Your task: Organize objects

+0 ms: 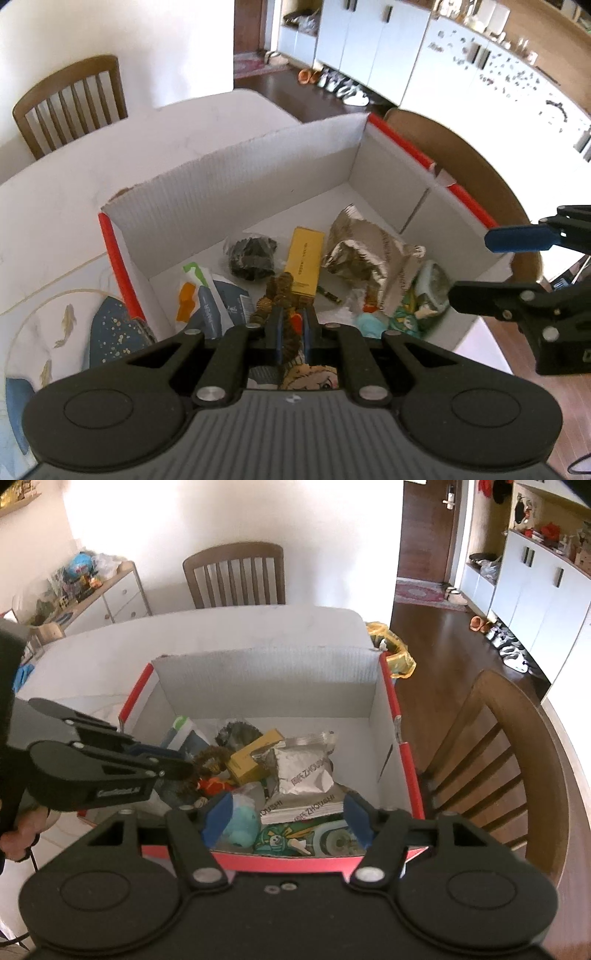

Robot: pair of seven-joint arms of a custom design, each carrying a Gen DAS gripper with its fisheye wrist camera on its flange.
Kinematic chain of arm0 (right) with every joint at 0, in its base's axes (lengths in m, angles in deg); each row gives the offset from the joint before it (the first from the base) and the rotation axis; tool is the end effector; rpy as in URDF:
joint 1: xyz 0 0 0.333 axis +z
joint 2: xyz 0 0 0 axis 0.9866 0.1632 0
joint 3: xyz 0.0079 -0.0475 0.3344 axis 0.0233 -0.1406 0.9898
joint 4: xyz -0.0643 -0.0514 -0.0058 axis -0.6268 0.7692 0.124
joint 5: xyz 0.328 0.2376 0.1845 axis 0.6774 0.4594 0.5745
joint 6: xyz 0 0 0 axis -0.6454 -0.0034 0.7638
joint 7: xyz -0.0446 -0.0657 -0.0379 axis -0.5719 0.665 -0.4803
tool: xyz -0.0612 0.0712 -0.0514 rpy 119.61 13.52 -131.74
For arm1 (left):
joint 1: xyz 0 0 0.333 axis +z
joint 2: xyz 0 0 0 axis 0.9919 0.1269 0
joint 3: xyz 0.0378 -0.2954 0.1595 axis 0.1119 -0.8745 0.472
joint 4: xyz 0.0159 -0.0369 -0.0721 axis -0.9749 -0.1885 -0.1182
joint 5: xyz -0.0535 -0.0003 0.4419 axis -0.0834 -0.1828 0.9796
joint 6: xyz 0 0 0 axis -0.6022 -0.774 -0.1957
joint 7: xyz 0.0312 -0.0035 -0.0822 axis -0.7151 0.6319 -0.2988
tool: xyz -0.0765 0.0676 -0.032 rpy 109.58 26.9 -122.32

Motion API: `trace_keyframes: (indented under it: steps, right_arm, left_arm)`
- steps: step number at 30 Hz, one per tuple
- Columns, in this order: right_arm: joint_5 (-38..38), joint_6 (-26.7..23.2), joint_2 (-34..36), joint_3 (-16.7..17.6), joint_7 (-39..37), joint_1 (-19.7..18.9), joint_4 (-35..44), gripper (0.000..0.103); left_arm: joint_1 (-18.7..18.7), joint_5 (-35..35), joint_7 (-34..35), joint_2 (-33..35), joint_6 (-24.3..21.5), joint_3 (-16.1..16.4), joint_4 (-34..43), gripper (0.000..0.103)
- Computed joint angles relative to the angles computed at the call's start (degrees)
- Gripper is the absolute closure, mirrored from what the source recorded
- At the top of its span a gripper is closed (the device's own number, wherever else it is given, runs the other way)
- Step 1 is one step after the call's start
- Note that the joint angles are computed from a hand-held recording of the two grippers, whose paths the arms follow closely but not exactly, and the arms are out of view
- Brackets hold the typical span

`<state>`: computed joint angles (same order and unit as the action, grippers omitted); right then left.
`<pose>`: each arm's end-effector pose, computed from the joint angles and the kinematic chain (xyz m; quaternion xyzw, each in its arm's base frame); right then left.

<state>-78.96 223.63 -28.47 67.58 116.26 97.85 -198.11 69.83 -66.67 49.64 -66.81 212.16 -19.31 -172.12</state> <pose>0.4643 0.2254 0.4979 -0.6624 0.6753 -0.1943 0.2597 0.5568 -0.2542 0.5116 -0.3968 0.8722 -0.2775 0.0689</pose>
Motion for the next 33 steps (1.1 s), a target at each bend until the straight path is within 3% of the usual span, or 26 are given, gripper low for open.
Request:
trace_keyframes:
  steps: [5, 8, 11, 13, 18, 33]
  right_arm:
    - [-2.1, 0.9, -2.1, 1.5, 3.7, -1.3, -1.2, 0.031]
    - [-3.5, 1.7, -3.3, 2.4, 6.7, -2.0, -2.1, 0.030]
    - [-5.6, 2.9, -4.3, 3.7, 10.1, -3.0, -2.8, 0.025]
    - [-7.2, 4.1, -5.1, 4.7, 12.8, -3.7, -3.4, 0.022]
    - [-11.7, 6.5, -7.0, 7.5, 19.5, -5.8, -4.4, 0.018]
    - [-22.9, 7.2, -9.7, 14.3, 36.2, -8.7, -4.3, 0.002]
  left_arm:
    - [-0.4, -5.5, 4.9, -3.3, 0.3, 1.1, -2.3, 0.092]
    - [-0.7, -8.1, 7.5, -5.2, 0.9, 1.7, -3.8, 0.084]
    - [-1.1, -11.4, 10.3, -7.4, 1.1, 2.8, -5.3, 0.067]
    - [-1.4, -13.8, 12.8, -9.0, 1.6, 3.6, -6.6, 0.048]
    - [-1.8, -18.1, 16.6, -12.4, 2.6, 5.2, -8.9, 0.045]
    - [-2.1, -25.7, 23.1, -18.5, 5.3, 8.9, -13.6, 0.017]
